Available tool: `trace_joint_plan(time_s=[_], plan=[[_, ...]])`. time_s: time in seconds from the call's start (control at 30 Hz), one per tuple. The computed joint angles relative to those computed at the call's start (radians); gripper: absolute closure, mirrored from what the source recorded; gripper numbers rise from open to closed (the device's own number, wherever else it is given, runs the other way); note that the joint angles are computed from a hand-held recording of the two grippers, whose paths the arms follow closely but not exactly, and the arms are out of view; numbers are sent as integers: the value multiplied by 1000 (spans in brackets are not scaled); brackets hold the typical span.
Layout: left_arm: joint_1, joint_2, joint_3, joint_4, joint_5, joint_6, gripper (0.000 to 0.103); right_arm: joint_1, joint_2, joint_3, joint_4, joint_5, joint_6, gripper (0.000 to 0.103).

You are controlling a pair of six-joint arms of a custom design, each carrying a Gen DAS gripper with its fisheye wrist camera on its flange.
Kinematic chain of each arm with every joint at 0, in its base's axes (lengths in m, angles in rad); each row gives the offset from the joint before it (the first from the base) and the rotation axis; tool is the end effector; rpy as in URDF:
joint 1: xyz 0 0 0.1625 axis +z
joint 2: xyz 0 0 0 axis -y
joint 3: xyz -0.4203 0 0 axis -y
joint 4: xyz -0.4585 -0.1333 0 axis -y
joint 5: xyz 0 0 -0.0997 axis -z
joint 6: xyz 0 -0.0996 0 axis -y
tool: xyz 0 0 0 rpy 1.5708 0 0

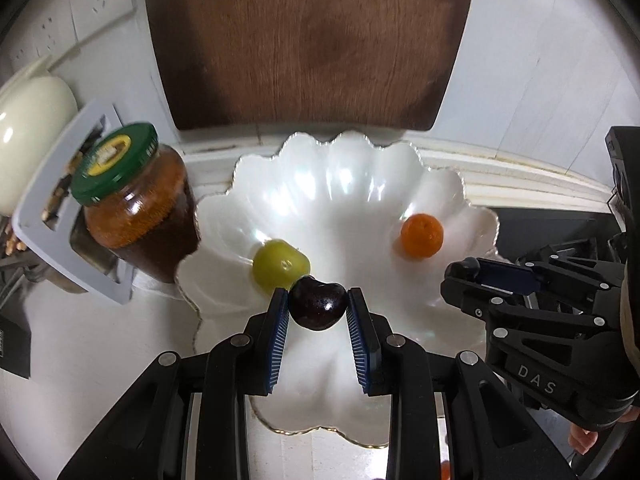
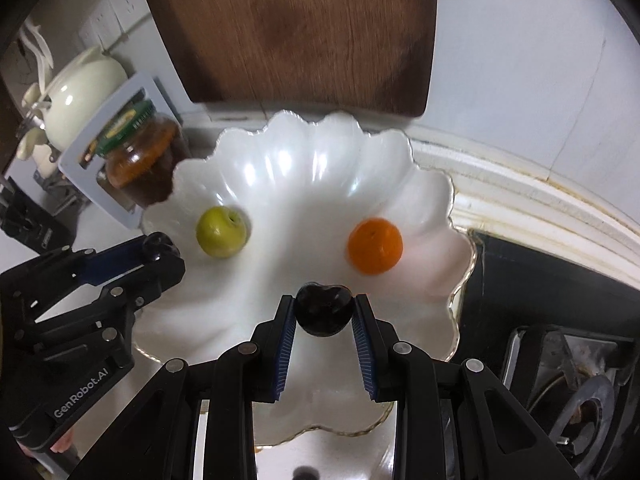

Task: Organize fruits
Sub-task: 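Lift the cherry with the right gripper and carry it over the bowl, then open both grippers to drop the dark cherries into the white bowl, then move both grippers back down toward the small fruits on the counter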

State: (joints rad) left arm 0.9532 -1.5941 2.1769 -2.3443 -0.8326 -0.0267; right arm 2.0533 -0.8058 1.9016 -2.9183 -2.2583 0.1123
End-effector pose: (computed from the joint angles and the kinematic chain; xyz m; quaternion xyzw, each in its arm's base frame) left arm -0.1175 -0.5113 0.2769 0.2375 0.8982 -0.1979 0.3125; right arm 0.3481 -0.5136 0.0082 0.1303 -0.9259 0.2110 0.2850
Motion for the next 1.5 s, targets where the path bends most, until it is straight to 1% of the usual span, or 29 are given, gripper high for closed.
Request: trace_joint_plan(time_s=[0.2, 0.4, 0.43, 0.47, 0.53, 0.6, 0.7, 0.73, 0.87, 1.03, 1.07, 1.17, 1.23, 1.33, 1.4, 1.5], plan=[[12, 36, -14, 43, 18, -23, 73, -20, 7, -10, 46, 9, 21, 73], [14, 55, -16, 56, 44, -33, 73, -33, 15, -22, 78, 26, 34, 72], [14, 58, -17, 52, 49, -31, 70, -36, 15, -23, 81, 30, 38, 72], [13, 59, -15, 50, 56, -30, 63, -37, 15, -24, 83, 34, 39, 72], [9, 56, -11, 44, 72, -28, 55, -39, 18, -26, 83, 32, 41, 72], [6, 55, -8, 35, 90, -27, 50, -41, 18, -27, 87, 28, 41, 71], [-1, 36, -4, 46, 104, -40, 44, -40, 13, -19, 74, 13, 44, 62], [-2, 29, -3, 48, 106, -43, 42, -39, 9, -13, 59, 11, 40, 61], [-20, -6, 16, 41, 123, -51, 39, -29, -9, 10, 19, -4, 32, 61], [-50, -62, 47, 22, 131, -46, 35, 8, -28, 50, -81, -49, -2, 61], [-61, -79, 57, 18, 135, -46, 34, 17, -32, 59, -106, -58, -11, 61], [-88, -120, 81, 9, 143, -46, 33, 42, -45, 83, -168, -74, -27, 61], [-105, -146, 93, 9, 149, -45, 32, 56, -60, 100, -202, -76, -33, 61], [-139, -197, 117, 7, 148, -35, 29, 75, -69, 114, -242, -81, -48, 61], [-156, -230, 129, 13, 145, -35, 29, 92, -70, 124, -273, -96, -58, 61], [-187, -282, 148, 28, 158, -50, 28, 113, -79, 144, -319, -103, -73, 61]])
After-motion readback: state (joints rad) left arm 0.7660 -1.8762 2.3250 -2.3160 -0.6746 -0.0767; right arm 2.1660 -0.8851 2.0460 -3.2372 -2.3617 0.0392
